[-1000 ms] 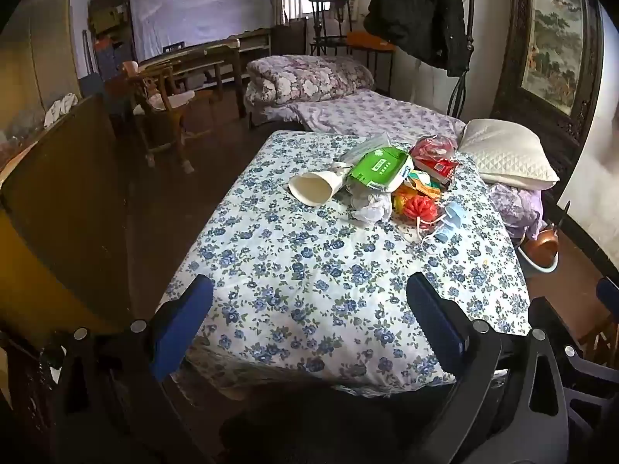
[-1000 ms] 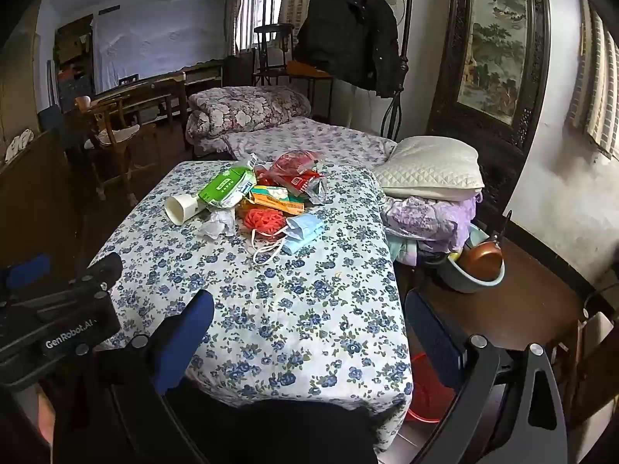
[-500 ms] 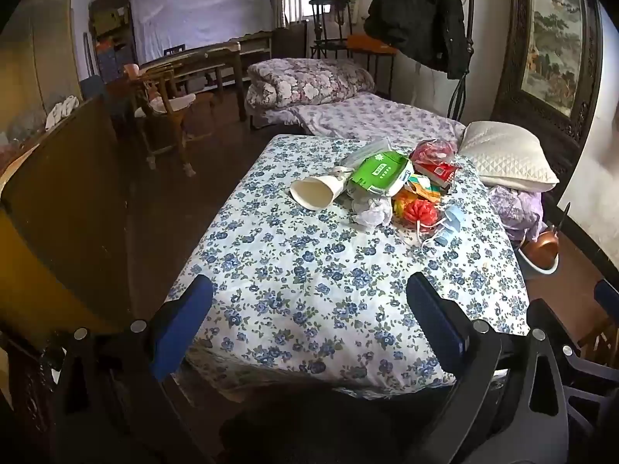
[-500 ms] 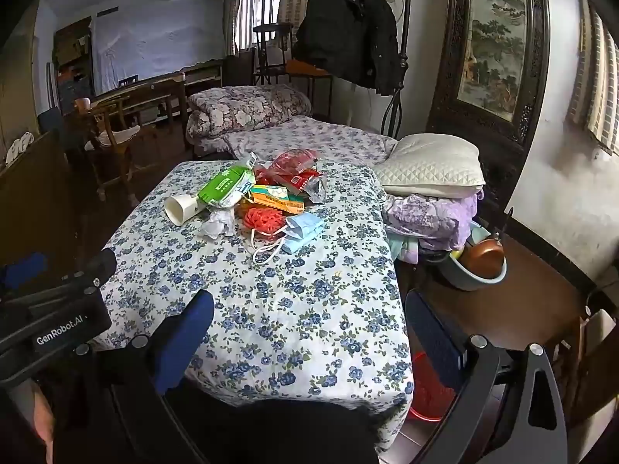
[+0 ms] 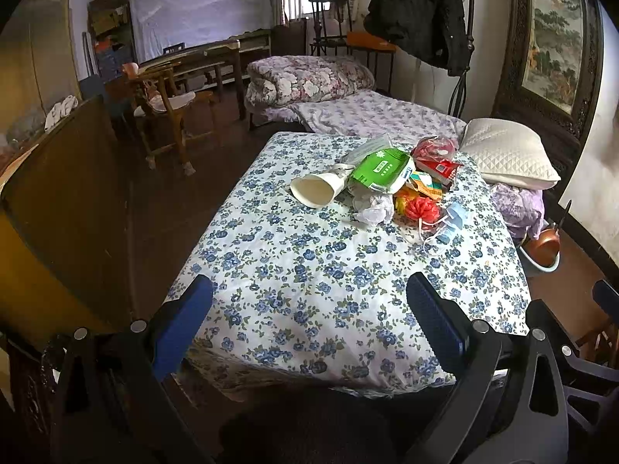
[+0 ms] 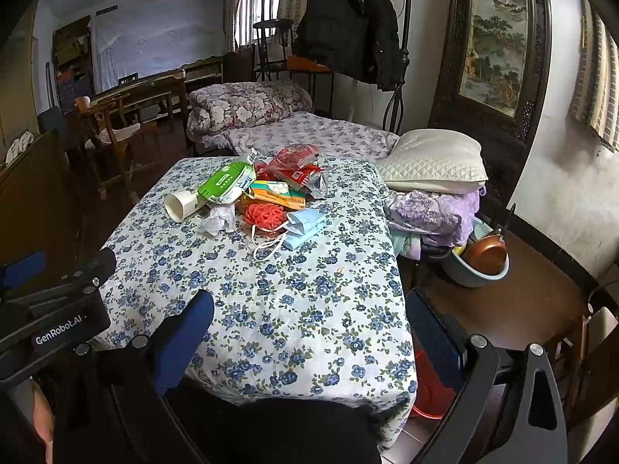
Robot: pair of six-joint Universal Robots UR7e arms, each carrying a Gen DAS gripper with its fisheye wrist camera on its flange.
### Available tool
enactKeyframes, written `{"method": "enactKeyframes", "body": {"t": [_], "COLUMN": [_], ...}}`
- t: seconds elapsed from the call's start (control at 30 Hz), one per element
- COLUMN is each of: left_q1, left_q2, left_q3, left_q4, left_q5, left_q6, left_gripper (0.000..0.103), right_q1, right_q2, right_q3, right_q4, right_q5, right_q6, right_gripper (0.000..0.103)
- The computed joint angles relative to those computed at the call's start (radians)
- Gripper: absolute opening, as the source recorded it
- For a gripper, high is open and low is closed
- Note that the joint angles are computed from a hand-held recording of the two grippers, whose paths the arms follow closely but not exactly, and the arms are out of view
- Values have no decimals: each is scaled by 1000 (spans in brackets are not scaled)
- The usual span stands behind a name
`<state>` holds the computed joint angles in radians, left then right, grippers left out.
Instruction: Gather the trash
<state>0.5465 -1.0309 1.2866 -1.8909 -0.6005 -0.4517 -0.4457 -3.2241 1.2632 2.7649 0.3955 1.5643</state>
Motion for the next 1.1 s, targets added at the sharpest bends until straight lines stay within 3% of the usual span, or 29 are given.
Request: {"method": "enactKeyframes", "body": {"t": [1.1], "left_q1": [-3], "left_q2": [3], "left_q3": [-6], "left_q4": [1], "left_q5": [4], "left_q6": [2], "left_gripper": [96], "right_q1": [2], "right_q2": [2], "right_q3": [-4], "right_q4": [-15], "right_q5": [-4], "right_q6": [20], "right_gripper": [97]}}
